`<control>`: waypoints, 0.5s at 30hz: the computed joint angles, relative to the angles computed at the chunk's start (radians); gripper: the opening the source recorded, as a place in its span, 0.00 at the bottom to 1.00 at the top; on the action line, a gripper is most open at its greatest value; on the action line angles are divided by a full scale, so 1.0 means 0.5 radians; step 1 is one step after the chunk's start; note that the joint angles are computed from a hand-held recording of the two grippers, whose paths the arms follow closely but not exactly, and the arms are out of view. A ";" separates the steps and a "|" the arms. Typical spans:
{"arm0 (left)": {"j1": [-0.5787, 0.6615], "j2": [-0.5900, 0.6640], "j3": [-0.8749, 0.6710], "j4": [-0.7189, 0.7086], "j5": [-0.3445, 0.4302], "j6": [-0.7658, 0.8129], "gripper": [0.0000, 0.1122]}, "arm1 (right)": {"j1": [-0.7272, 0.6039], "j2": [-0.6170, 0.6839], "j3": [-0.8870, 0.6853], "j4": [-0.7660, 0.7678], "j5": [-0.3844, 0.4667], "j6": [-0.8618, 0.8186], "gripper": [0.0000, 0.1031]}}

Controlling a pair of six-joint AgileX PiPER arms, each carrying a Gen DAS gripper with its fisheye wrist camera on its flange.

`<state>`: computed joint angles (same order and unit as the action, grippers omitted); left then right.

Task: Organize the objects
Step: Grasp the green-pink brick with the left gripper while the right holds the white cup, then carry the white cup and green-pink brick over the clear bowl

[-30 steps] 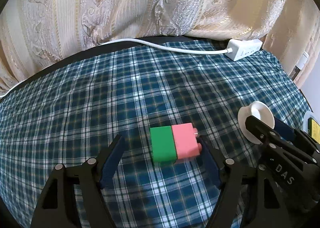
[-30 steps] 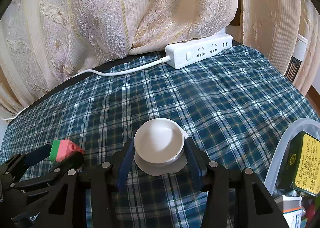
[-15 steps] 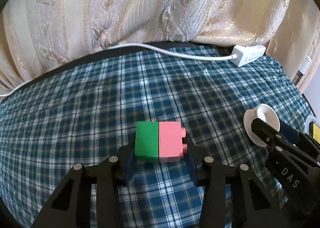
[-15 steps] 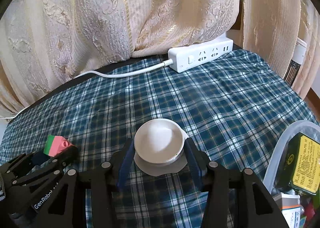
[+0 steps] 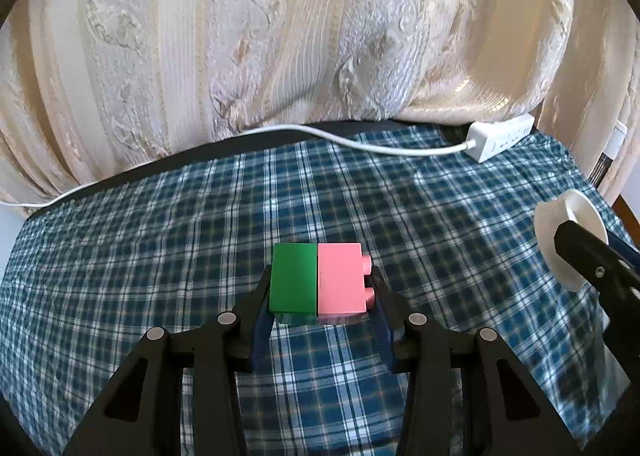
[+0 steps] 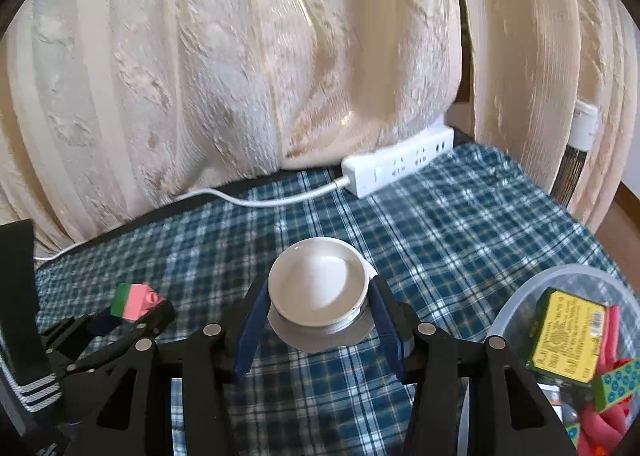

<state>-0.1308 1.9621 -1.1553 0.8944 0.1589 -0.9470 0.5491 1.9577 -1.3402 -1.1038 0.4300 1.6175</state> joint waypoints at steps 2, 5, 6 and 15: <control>-0.010 -0.042 0.032 0.074 -0.004 -0.079 0.39 | 0.032 -0.047 0.037 -0.111 0.019 0.094 0.52; -0.033 -0.111 0.090 0.226 -0.017 -0.236 0.39 | 0.079 -0.118 0.102 -0.318 0.068 0.285 0.52; -0.045 -0.135 0.108 0.268 -0.019 -0.280 0.39 | 0.092 -0.141 0.122 -0.374 0.086 0.339 0.52; -0.104 -0.385 0.329 0.544 -0.047 -0.585 0.39 | 0.108 -0.319 0.330 -0.713 0.146 0.744 0.52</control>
<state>-0.1828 1.7696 -0.9909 1.1664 0.1353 -1.2393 0.6032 1.7983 -1.1753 -1.4604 0.5029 1.9894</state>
